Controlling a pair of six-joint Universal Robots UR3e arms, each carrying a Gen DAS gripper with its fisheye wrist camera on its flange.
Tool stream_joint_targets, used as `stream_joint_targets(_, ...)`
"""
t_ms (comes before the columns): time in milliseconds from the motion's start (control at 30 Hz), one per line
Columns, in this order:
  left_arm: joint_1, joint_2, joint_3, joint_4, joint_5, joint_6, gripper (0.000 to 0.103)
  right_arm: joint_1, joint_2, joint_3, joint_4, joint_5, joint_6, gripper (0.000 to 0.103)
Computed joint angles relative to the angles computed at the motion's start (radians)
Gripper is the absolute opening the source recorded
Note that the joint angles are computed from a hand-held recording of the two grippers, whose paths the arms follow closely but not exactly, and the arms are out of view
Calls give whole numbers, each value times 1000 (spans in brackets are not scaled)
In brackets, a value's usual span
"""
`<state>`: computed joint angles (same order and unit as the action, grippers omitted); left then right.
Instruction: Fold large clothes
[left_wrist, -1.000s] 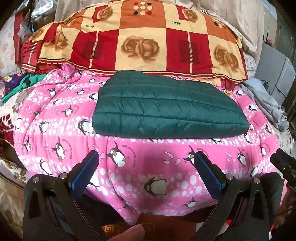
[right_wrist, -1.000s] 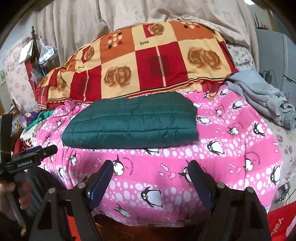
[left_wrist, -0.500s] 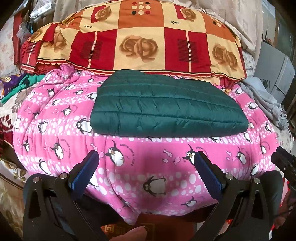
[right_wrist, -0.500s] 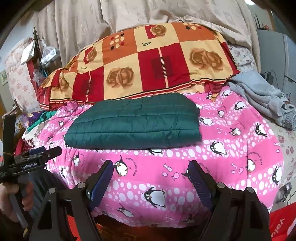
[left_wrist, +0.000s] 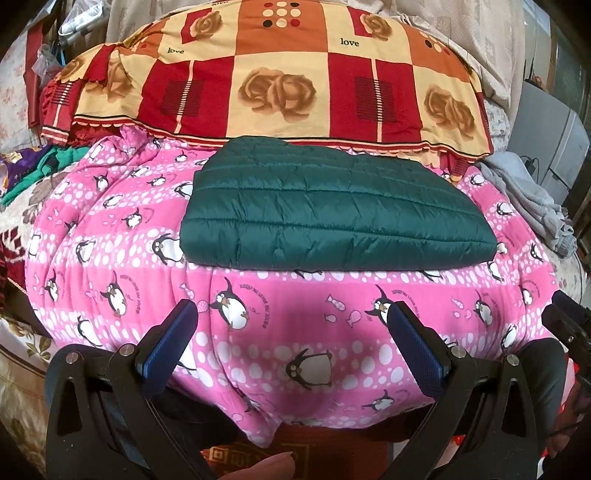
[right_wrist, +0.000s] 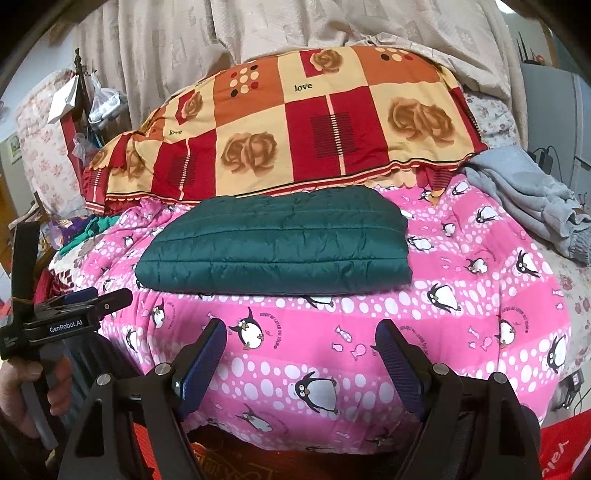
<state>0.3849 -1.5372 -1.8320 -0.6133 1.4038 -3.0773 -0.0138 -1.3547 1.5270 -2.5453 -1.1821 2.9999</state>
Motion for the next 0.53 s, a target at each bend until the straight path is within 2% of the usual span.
stream_joint_targets(233, 3, 2, -7, 4, -10, 4, 102, 4, -2, 5, -4, -2, -1, 81)
stream_joint_targets(400, 30, 25, -47, 36, -71, 8, 102, 7, -1, 3, -3, -5, 2, 81)
stream_joint_targets(533, 18, 26, -44, 46, -54, 7, 102, 6, -1, 4, -4, -5, 2, 81)
